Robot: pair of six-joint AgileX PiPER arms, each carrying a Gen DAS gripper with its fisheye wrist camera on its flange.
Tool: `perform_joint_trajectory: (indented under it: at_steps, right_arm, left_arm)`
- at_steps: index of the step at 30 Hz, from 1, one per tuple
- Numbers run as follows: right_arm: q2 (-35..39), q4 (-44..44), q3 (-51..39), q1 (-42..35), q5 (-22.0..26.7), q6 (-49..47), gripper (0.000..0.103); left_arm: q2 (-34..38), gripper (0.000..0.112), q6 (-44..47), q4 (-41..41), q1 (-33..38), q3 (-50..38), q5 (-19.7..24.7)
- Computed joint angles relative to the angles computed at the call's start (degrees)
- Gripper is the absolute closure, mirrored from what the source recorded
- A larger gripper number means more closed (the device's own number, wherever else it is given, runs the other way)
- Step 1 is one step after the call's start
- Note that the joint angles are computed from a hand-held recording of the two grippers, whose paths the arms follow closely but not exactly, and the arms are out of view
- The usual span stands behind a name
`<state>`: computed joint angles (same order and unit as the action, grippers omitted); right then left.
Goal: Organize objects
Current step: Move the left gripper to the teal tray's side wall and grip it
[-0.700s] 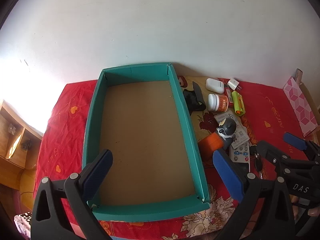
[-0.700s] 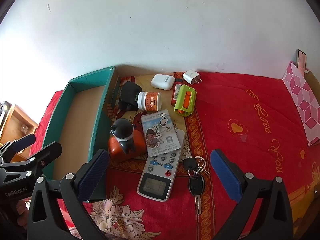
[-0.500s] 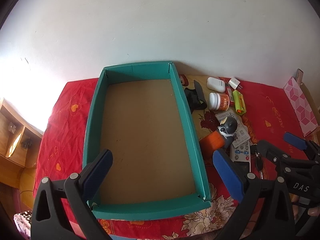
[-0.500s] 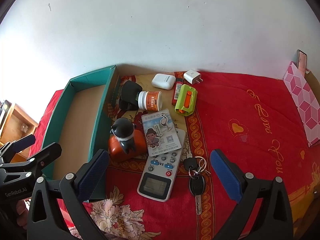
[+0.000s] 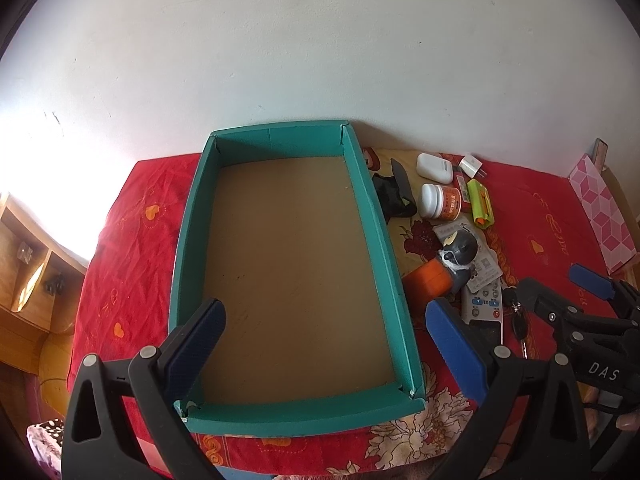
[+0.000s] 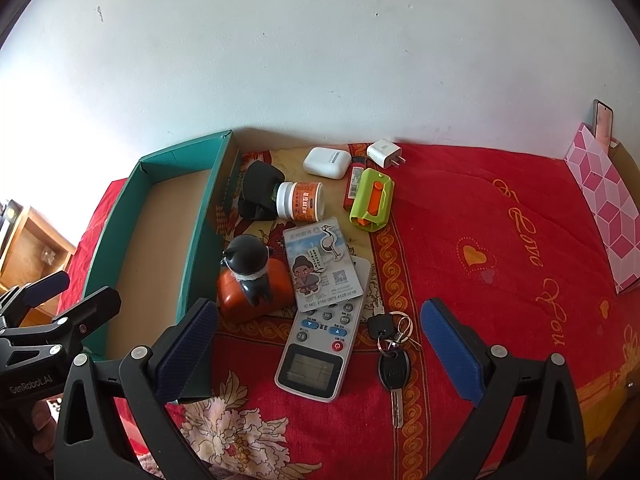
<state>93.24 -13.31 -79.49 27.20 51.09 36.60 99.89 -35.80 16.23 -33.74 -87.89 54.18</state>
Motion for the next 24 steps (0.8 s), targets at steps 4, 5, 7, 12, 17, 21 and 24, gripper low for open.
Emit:
perform_joint_trajectory:
  at_steps: [4,5,7,12,17,21,24]
  right_arm:
    - [0.05,-0.05,-0.11,0.05,0.13,0.14,0.000]
    - [0.05,0.07,-0.15,-0.04,0.15,-0.01,0.000]
    - [0.09,-0.11,0.05,0.29,0.10,0.36,0.000]
    - [0.57,-0.60,-0.19,1.45,0.50,1.39,0.000]
    - [1.36,-0.75,-0.96,2.17,1.05,1.93,0.000]
    - [1.88,-1.20,-1.50,2.68,1.62,2.66,0.000]
    - [2.48,-1.47,-2.13,2.86,2.18,3.22,0.000]
  left_arm:
    - [-0.91,0.011,-0.12,-0.09,0.45,1.41,-0.34]
    - [-1.18,0.011,-0.19,-0.13,0.58,1.81,-0.40]
    - [-1.74,0.011,-0.23,-0.30,1.00,2.63,-0.59]
    - [-2.27,0.011,0.21,-1.08,2.07,3.44,-0.21]
    - [-2.93,0.011,1.67,-2.09,3.88,4.82,-0.33]
    - [-3.58,0.012,3.75,-3.02,6.02,6.57,-0.25]
    - [-3.90,0.012,4.76,-3.62,7.95,8.08,0.02]
